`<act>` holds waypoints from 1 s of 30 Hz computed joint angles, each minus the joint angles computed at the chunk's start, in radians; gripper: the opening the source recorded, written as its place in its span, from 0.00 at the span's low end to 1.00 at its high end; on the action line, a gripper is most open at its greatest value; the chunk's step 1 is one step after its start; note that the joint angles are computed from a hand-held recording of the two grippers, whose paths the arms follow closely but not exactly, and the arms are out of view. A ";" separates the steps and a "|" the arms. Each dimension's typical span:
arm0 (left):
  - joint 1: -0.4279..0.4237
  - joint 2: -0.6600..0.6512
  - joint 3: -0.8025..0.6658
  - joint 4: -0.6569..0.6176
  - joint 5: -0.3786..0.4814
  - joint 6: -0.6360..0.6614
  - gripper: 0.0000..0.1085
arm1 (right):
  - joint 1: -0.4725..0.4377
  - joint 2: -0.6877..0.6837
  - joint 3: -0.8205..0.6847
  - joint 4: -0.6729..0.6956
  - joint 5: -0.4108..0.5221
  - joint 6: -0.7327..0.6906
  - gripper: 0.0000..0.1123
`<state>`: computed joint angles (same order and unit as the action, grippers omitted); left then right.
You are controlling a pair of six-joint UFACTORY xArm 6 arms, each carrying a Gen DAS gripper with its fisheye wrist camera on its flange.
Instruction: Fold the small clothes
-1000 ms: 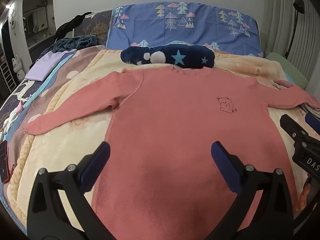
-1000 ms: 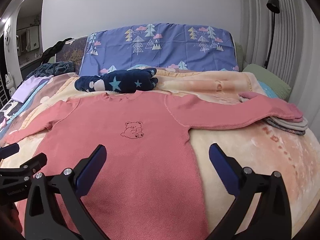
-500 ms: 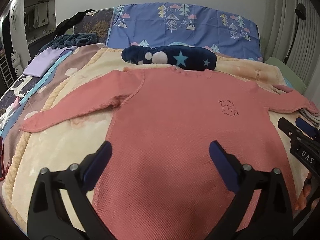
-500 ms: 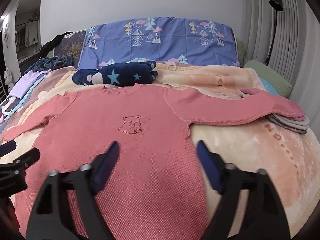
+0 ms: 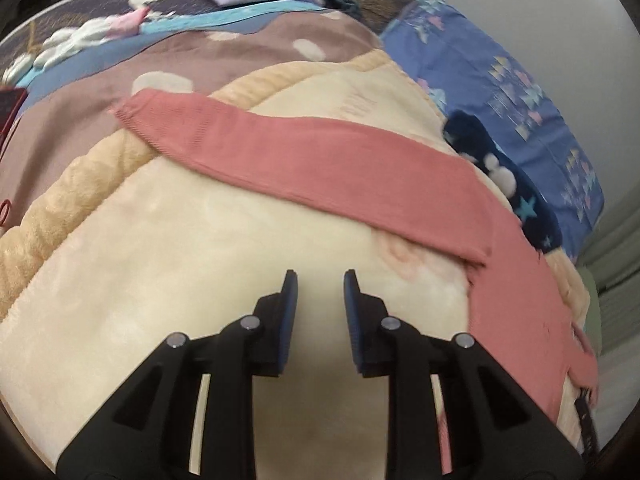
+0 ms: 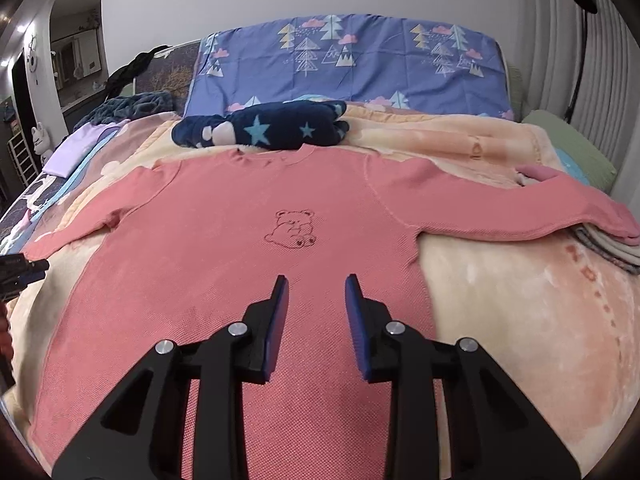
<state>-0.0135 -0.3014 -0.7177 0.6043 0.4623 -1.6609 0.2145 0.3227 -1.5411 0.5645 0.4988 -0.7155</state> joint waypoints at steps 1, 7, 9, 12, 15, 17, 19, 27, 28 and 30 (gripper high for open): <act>0.037 -0.011 0.026 -0.022 -0.028 0.001 0.23 | 0.000 0.003 -0.005 0.006 0.011 -0.004 0.28; 0.217 0.021 0.034 -0.048 -0.044 -0.051 0.52 | -0.002 0.029 -0.041 -0.028 0.049 0.024 0.29; 0.263 0.042 0.029 -0.081 -0.080 -0.055 0.49 | -0.003 0.032 -0.045 -0.033 0.049 0.026 0.31; 0.292 0.083 -0.034 -0.023 -0.031 -0.079 0.05 | -0.004 0.041 -0.053 -0.029 0.044 0.029 0.37; 0.244 0.102 -0.128 0.043 0.030 -0.093 0.05 | -0.007 0.055 -0.068 -0.034 0.047 0.032 0.37; 0.171 0.136 -0.246 0.118 0.081 -0.054 0.05 | -0.008 0.070 -0.085 -0.046 0.051 0.042 0.37; 0.086 0.210 -0.400 0.161 0.085 0.033 0.05 | -0.012 0.085 -0.106 -0.046 0.064 0.051 0.37; -0.213 0.679 -1.032 -0.074 0.031 0.630 0.05 | -0.035 0.104 -0.128 -0.053 0.075 0.075 0.37; -0.239 0.741 -1.103 -0.138 0.046 0.703 0.05 | -0.041 0.110 -0.135 -0.063 0.080 0.087 0.37; -0.277 0.857 -1.228 -0.256 0.093 0.825 0.05 | -0.051 0.117 -0.143 -0.071 0.089 0.101 0.37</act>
